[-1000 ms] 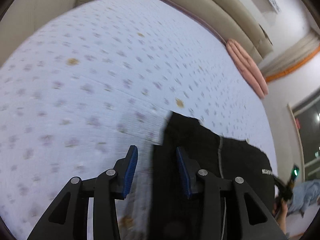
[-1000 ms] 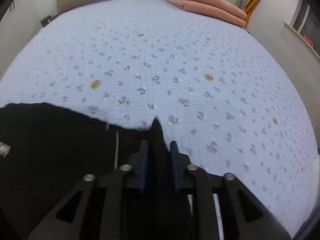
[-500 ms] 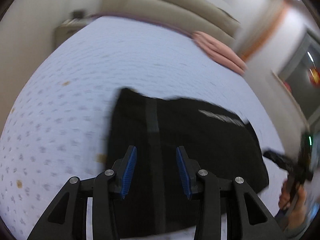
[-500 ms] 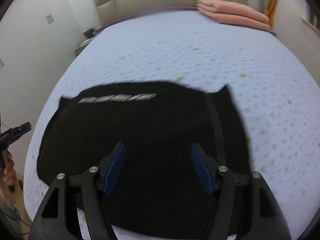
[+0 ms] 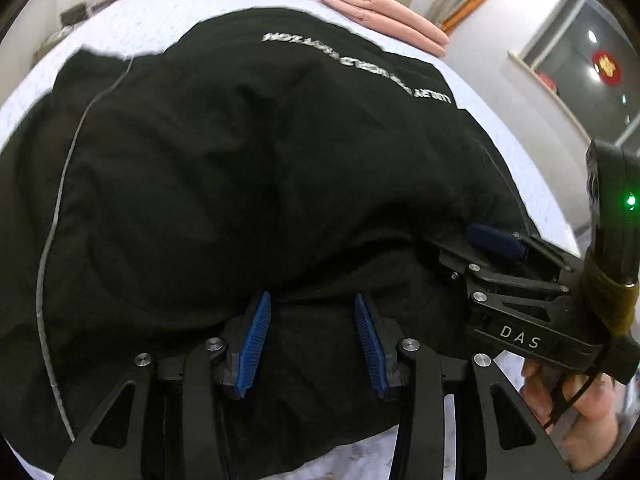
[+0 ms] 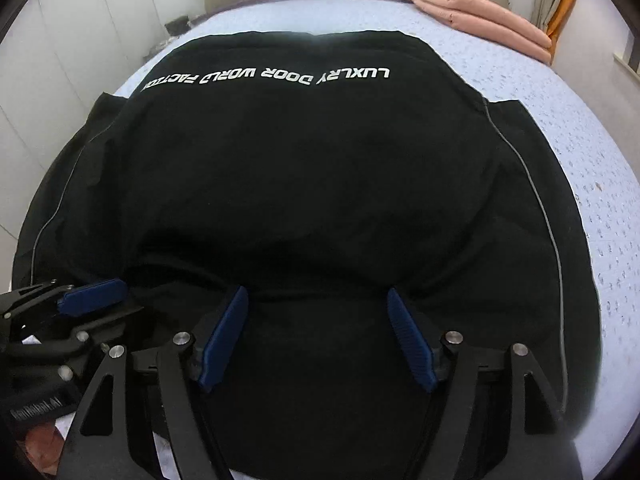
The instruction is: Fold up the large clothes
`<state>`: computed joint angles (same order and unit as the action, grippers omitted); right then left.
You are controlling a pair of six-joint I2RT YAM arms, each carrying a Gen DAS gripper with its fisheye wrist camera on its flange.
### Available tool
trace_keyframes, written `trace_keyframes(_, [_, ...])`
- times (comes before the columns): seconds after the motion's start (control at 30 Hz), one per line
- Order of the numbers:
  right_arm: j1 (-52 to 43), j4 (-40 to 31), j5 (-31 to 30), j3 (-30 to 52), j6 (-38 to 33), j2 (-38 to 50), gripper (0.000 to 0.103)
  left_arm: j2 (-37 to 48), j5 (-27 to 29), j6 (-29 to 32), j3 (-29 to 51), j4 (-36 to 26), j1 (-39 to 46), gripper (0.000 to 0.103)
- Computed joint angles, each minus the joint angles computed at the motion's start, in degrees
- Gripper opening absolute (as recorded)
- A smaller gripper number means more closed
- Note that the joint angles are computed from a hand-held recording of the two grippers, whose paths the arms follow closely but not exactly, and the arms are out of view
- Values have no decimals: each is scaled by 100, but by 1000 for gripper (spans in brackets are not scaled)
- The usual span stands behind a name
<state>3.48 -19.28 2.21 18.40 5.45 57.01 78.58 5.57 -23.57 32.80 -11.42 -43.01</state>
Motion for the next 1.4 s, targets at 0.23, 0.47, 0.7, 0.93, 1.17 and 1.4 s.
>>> trace_keyframes(0.23, [-597,-856,-556,848,-258,-639,73,-888,-562,261,820,-897,-110,45])
trace_keyframes(0.47, [-904,-199,-293,2315,-191,1843,69,1341,301,329,2499,-1171,955,47])
trace_keyframes(0.7, [-1104,732,-559,1991,-247,2934,70,1985,117,406,2391,-394,946,47])
trace_keyframes(0.93, [-1014,889,-383,2186,-279,3283,72,1954,-513,532,2318,-259,608,48])
trace_keyframes(1.17, [-1702,710,-1337,1656,-677,2525,86,149,-381,351,898,199,941,48])
trace_keyframes(1.4, [-3855,-1100,-3040,1207,-2255,605,87,-1946,357,1202,84,-1141,3132,48])
